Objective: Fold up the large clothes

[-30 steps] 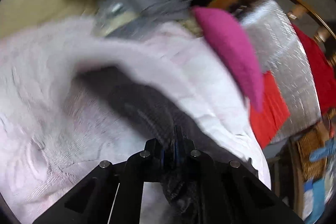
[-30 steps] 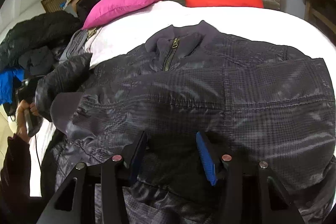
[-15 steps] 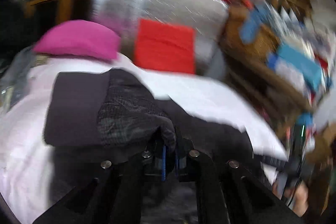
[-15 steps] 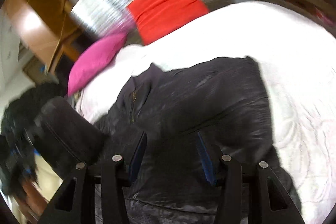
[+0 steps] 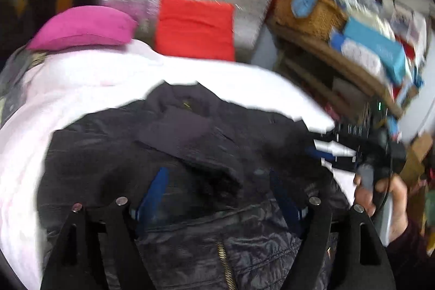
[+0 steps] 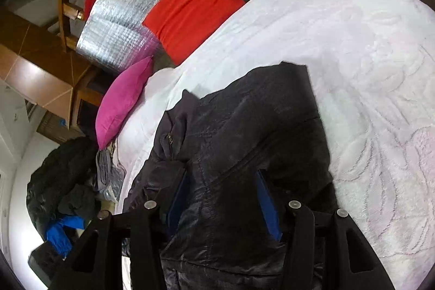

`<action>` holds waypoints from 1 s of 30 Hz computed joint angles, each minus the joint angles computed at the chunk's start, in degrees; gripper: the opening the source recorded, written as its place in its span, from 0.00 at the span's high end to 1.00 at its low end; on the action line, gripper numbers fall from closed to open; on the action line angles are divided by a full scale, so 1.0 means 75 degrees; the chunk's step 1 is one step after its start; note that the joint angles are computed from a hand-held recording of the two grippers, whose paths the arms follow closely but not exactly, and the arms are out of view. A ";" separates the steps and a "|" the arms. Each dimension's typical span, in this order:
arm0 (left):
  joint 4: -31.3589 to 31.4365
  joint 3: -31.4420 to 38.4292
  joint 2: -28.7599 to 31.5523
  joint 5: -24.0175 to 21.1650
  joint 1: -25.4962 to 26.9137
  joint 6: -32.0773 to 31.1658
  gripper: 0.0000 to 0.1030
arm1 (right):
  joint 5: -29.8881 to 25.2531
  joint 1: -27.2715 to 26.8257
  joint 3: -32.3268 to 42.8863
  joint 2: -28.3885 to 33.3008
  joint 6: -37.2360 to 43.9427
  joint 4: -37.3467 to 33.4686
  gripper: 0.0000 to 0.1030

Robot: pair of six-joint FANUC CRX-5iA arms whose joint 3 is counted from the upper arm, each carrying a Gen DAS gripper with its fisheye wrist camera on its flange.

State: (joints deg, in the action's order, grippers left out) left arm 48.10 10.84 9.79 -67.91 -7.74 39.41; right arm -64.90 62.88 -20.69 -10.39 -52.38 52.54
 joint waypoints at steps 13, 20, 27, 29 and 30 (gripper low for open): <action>-0.3459 0.2174 0.1130 0.0376 0.0338 0.3611 0.79 | -0.0501 0.0067 0.2413 0.1806 0.3843 -0.0666 0.25; -0.3646 0.3027 0.1764 -0.0533 0.0358 0.3821 0.85 | -0.1034 -0.0191 0.4315 0.3025 0.6091 -0.1342 0.24; -0.3767 0.3159 0.1922 -0.0885 0.0345 0.3793 0.85 | -0.2006 -0.0873 0.7017 0.4533 0.8833 -0.3005 0.21; -0.3695 0.3119 0.1921 -0.0885 0.0377 0.3684 0.85 | -0.2834 -0.0927 0.7988 0.5181 0.9673 -0.3336 0.21; -0.3683 0.3109 0.1919 -0.0878 0.0380 0.3645 0.85 | -0.3123 -0.0931 0.8266 0.5398 0.9918 -0.3379 0.21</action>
